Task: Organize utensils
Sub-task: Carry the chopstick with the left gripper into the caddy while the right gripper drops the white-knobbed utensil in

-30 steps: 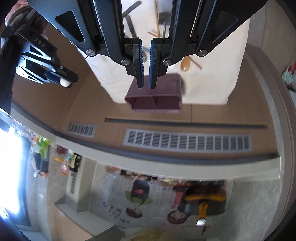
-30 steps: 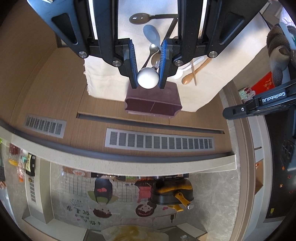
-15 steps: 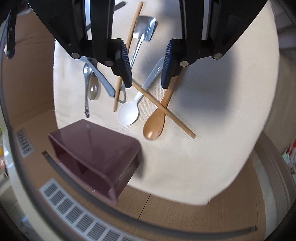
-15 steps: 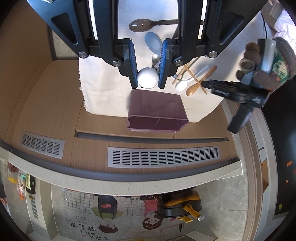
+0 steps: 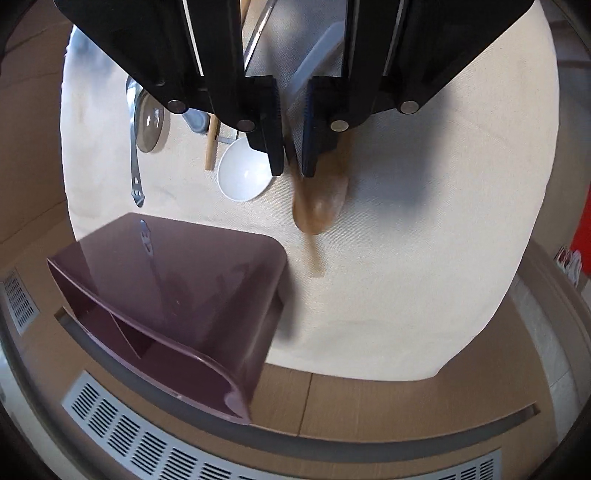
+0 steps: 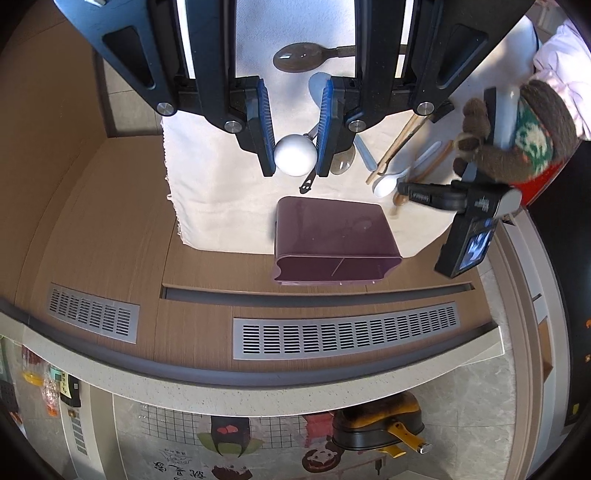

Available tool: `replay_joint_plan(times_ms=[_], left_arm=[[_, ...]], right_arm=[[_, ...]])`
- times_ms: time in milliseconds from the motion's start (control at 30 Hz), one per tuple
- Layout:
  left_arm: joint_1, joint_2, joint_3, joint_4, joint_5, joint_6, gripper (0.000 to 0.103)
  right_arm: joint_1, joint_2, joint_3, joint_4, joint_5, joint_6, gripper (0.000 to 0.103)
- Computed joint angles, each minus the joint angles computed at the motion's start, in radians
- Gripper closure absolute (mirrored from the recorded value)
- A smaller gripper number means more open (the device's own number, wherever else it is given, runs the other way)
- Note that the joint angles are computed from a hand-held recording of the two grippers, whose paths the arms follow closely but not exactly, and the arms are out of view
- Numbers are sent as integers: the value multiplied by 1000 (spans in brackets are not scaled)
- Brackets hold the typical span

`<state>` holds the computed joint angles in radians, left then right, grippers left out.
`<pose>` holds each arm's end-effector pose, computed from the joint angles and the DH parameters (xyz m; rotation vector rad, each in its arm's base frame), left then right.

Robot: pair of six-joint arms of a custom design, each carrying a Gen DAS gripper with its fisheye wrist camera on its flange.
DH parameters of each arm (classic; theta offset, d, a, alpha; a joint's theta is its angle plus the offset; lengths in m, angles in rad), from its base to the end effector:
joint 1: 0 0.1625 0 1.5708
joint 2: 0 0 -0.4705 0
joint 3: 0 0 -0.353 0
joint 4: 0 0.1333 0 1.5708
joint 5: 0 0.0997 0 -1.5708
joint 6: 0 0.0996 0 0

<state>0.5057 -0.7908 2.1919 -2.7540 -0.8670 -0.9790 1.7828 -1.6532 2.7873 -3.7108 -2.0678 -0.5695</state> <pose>-0.3166 -0.4014 0.0534 0.2096 2.5134 -0.6457 0.1339 -0.2145 0.3489 0.5690 -2.2096 1.1214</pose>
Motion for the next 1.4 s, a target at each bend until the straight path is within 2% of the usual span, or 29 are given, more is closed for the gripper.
replay_joint_plan(times_ms=[100,200,433,533,633,700,800,900,967,1167,1400], left_arm=[[-32,-16,87,-140,21,28,97],[-108,-48,183,-245,61,28,97],[-317,-162,274,-288,190,-5,97],[-396,-194,277,-362,262,71,97],[-436,-188,234,-485,317,245,97],[-430,-170,189,-561,339,362,97],[-402,-120,102,-736,352,578,97],[-370,-51,15,-920,382,808,97],[-319,2,-52,-1036,357,942,97],[-174,95,-189,-1101,264,1049,97],[-62,197,-272,-1110,191,1091,97]], right_arm=[[30,8,-6,-6,-30,-2,83],[72,20,-13,-18,-66,-3,83],[175,41,-47,-24,-132,-3,83],[242,38,-92,0,-171,-7,83],[325,78,-167,-50,-233,-76,83],[364,119,-233,-117,-259,-166,83],[384,164,-323,-185,-263,-274,83],[363,207,-405,-233,-221,-355,83],[327,238,-446,-236,-186,-372,83],[188,336,-501,-242,-95,-382,82],[54,435,-506,-245,-22,-379,82]])
